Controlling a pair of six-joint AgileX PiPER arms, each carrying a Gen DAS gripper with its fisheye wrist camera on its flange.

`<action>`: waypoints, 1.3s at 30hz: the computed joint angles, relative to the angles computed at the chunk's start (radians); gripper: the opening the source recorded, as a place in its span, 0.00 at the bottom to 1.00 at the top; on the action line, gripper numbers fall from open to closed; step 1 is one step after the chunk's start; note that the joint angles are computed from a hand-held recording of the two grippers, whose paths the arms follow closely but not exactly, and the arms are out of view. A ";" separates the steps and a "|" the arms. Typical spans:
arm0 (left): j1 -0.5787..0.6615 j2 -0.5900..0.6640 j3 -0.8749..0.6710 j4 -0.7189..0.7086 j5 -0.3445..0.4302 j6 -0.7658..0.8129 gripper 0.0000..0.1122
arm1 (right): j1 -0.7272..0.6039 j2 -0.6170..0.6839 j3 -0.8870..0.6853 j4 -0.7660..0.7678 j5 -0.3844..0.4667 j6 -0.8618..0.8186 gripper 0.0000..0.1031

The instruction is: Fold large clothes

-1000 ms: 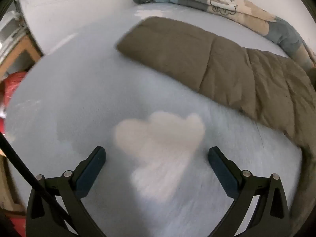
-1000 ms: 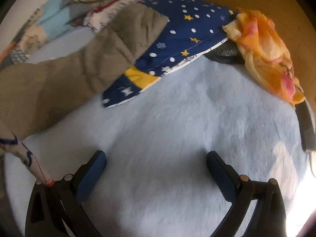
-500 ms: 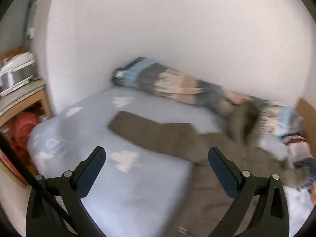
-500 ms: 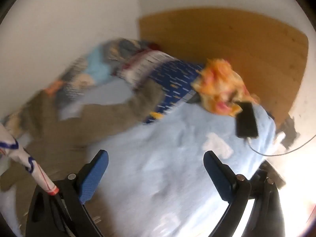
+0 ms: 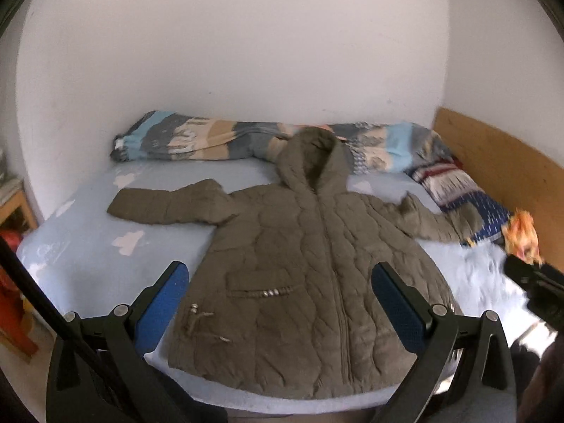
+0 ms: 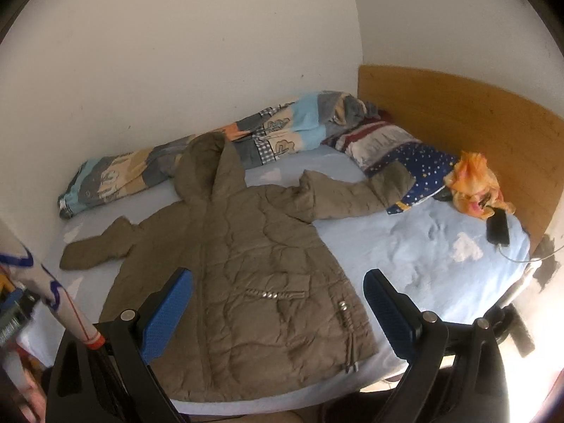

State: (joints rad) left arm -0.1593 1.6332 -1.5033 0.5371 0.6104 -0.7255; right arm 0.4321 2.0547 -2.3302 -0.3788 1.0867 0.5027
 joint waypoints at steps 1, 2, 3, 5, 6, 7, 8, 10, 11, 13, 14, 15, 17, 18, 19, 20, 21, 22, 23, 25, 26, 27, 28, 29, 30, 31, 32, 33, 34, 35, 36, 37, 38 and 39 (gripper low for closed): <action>-0.001 0.013 -0.017 -0.014 0.012 0.023 0.92 | 0.023 -0.007 0.029 -0.034 -0.011 0.016 0.96; 0.005 0.032 -0.039 -0.042 0.023 0.057 0.92 | 0.033 0.006 0.018 -0.047 -0.010 0.014 0.96; 0.010 0.044 -0.059 -0.061 0.040 0.079 0.92 | 0.046 0.017 0.008 -0.048 0.007 0.006 0.96; 0.006 0.045 -0.043 -0.049 0.043 0.059 0.92 | 0.045 0.009 0.030 -0.020 0.019 -0.027 0.96; 0.018 0.051 -0.049 -0.083 0.045 0.088 0.92 | 0.035 -0.003 0.041 -0.006 0.017 -0.040 0.96; 0.029 0.057 -0.053 -0.112 0.048 0.111 0.92 | 0.035 0.002 0.039 0.004 0.016 -0.044 0.96; 0.033 0.054 -0.037 -0.114 0.041 0.110 0.92 | 0.033 0.018 0.009 0.014 0.030 -0.051 0.96; 0.036 0.069 -0.050 -0.121 0.048 0.114 0.92 | 0.036 0.054 -0.054 0.010 0.061 -0.057 0.96; 0.039 0.072 -0.054 -0.128 0.051 0.124 0.92 | 0.033 0.058 -0.060 0.016 0.063 -0.062 0.96; 0.038 0.083 -0.062 -0.123 0.056 0.123 0.92 | 0.031 0.056 -0.048 0.021 0.057 -0.063 0.96; 0.040 0.088 -0.067 -0.132 0.059 0.136 0.92 | 0.028 0.064 -0.058 0.025 0.064 -0.068 0.96; 0.042 0.089 -0.065 -0.138 0.058 0.145 0.92 | 0.028 0.068 -0.060 0.029 0.065 -0.070 0.96; 0.041 0.097 -0.066 -0.130 0.061 0.146 0.92 | 0.026 0.084 -0.080 0.033 0.078 -0.071 0.96; 0.038 0.101 -0.067 -0.127 0.060 0.143 0.92 | 0.024 0.084 -0.079 0.035 0.078 -0.074 0.96; 0.039 0.100 -0.063 -0.130 0.058 0.148 0.92 | 0.020 0.089 -0.086 0.042 0.082 -0.078 0.96; 0.041 0.103 -0.067 -0.135 0.061 0.153 0.92 | 0.016 0.094 -0.095 0.049 0.087 -0.083 0.96; 0.041 0.105 -0.070 -0.136 0.061 0.155 0.92 | 0.015 0.091 -0.088 0.049 0.084 -0.083 0.96; 0.042 0.105 -0.066 -0.135 0.058 0.157 0.92 | 0.013 0.091 -0.084 0.051 0.083 -0.084 0.96; 0.041 0.104 -0.064 -0.130 0.057 0.154 0.92 | 0.013 0.090 -0.080 0.053 0.080 -0.084 0.96; 0.040 0.103 -0.052 -0.122 0.047 0.147 0.92 | 0.014 0.077 -0.046 0.049 0.063 -0.076 0.96; 0.037 0.104 -0.050 -0.118 0.047 0.143 0.92 | 0.012 0.076 -0.046 0.053 0.063 -0.078 0.96; 0.037 0.106 -0.051 -0.121 0.049 0.146 0.92 | 0.012 0.076 -0.045 0.053 0.063 -0.077 0.96; 0.034 0.106 -0.052 -0.116 0.052 0.142 0.92 | 0.017 0.075 -0.038 0.046 0.059 -0.072 0.96; 0.033 0.105 -0.050 -0.112 0.053 0.140 0.92 | 0.016 0.073 -0.033 0.046 0.058 -0.072 0.96; 0.032 0.105 -0.050 -0.112 0.054 0.140 0.92 | 0.016 0.072 -0.028 0.046 0.057 -0.071 0.96; 0.032 0.105 -0.050 -0.113 0.055 0.140 0.92 | 0.016 0.068 -0.020 0.047 0.053 -0.069 0.96; 0.031 0.104 -0.048 -0.108 0.055 0.136 0.92 | 0.015 0.068 -0.019 0.051 0.053 -0.072 0.96; 0.029 0.104 -0.046 -0.102 0.054 0.129 0.92 | 0.016 0.072 -0.027 0.052 0.057 -0.073 0.96; 0.030 0.102 -0.042 -0.101 0.050 0.130 0.92 | 0.017 0.073 -0.027 0.048 0.056 -0.069 0.96; 0.031 0.102 -0.041 -0.104 0.050 0.133 0.92 | 0.017 0.073 -0.025 0.049 0.055 -0.069 0.96; 0.031 0.103 -0.040 -0.103 0.052 0.133 0.92 | 0.016 0.073 -0.026 0.053 0.055 -0.072 0.96; 0.027 0.102 -0.036 -0.093 0.050 0.122 0.92 | 0.016 0.073 -0.026 0.054 0.055 -0.072 0.96; 0.026 0.104 -0.041 -0.095 0.055 0.125 0.92 | 0.017 0.075 -0.026 0.053 0.056 -0.071 0.96; 0.026 0.103 -0.041 -0.094 0.057 0.124 0.92 | 0.017 0.072 -0.019 0.054 0.052 -0.070 0.96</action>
State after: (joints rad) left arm -0.1336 1.7364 -1.5442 0.4430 0.6673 -0.6010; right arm 0.4496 2.1265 -2.3487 -0.3251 1.1391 0.4324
